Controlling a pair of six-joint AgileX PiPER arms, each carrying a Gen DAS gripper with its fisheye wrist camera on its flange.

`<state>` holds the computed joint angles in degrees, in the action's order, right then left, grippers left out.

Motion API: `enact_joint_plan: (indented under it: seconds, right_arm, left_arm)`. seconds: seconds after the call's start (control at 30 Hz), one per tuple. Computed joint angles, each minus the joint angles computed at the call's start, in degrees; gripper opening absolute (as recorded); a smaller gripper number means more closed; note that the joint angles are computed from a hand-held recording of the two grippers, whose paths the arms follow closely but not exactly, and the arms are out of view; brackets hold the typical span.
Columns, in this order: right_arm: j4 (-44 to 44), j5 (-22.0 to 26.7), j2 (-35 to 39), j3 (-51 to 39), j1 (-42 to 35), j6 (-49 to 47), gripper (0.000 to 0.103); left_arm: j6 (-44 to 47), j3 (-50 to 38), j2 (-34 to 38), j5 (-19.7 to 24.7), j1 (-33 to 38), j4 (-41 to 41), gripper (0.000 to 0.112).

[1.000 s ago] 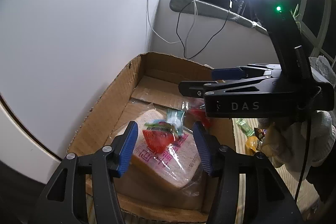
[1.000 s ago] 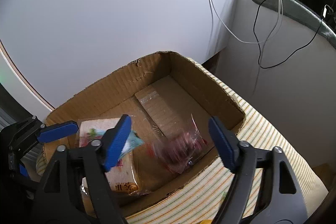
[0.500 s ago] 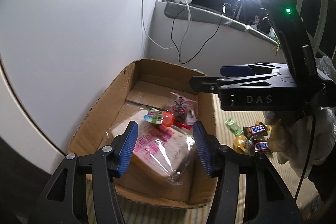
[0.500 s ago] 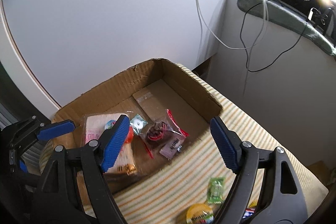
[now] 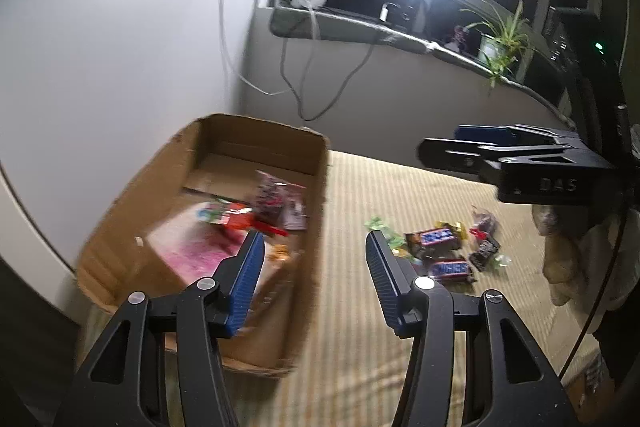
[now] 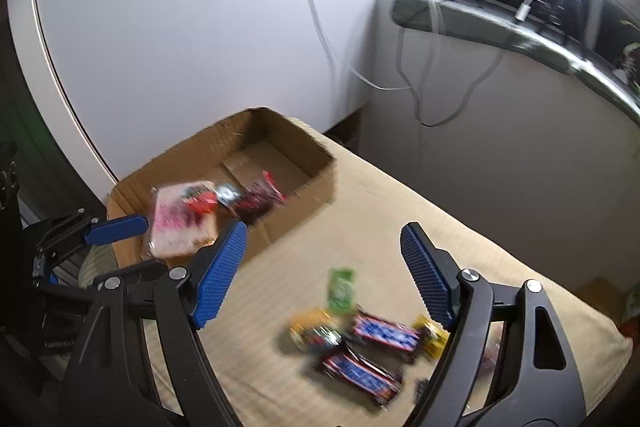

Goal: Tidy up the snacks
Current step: 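Move both open grippers back over the snacks on the bed, then grasp the yellow candy packet with the left gripper while the right grasps the green clear candy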

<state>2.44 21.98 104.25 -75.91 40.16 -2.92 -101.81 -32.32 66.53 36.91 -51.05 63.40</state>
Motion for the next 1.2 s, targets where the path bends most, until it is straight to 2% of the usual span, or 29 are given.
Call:
enact_joint_plan:
  seconds: [0.3,0.43,0.57,0.73,0.83,1.0,1.1,1.2]
  right_arm:
    - [5.25,-4.55,-10.51,16.13,-9.19,-6.82,0.082]
    - [1.59,-5.61,-12.31,20.23,-13.17,-4.25,0.082]
    - [7.83,-4.54,-11.63,21.38,-17.65,-10.52,0.082]
    - [25.15,-3.27,-9.55,22.96,-22.44,-27.84,0.082]
    - [31.85,-3.6,-9.39,25.39,-22.87,-37.01,0.075]
    - [33.47,-5.17,-8.1,27.31,-22.06,-41.55,0.073]
    - [32.6,-6.02,-7.12,27.67,-21.58,-41.13,0.063]
    - [32.91,-5.93,-6.22,27.52,-21.67,-41.71,0.062]
  left_arm:
    - [-4.85,-3.8,8.26,-3.39,-3.36,3.16,0.048]
    - [-5.76,-5.36,11.73,-5.77,-3.09,3.6,0.048]
    - [-6.01,-7.19,15.33,-8.35,-2.35,3.87,0.045]
    - [-5.72,-8.75,18.62,-11.14,-1.03,4.03,0.042]
    - [-5.45,-9.32,20.24,-12.84,0.02,3.92,0.038]
    - [-4.77,-10.34,22.58,-15.25,1.98,3.53,0.036]
    - [-3.13,-11.6,24.31,-15.69,2.61,2.55,0.036]
    - [-0.42,-13.37,26.46,-16.3,3.56,0.85,0.035]
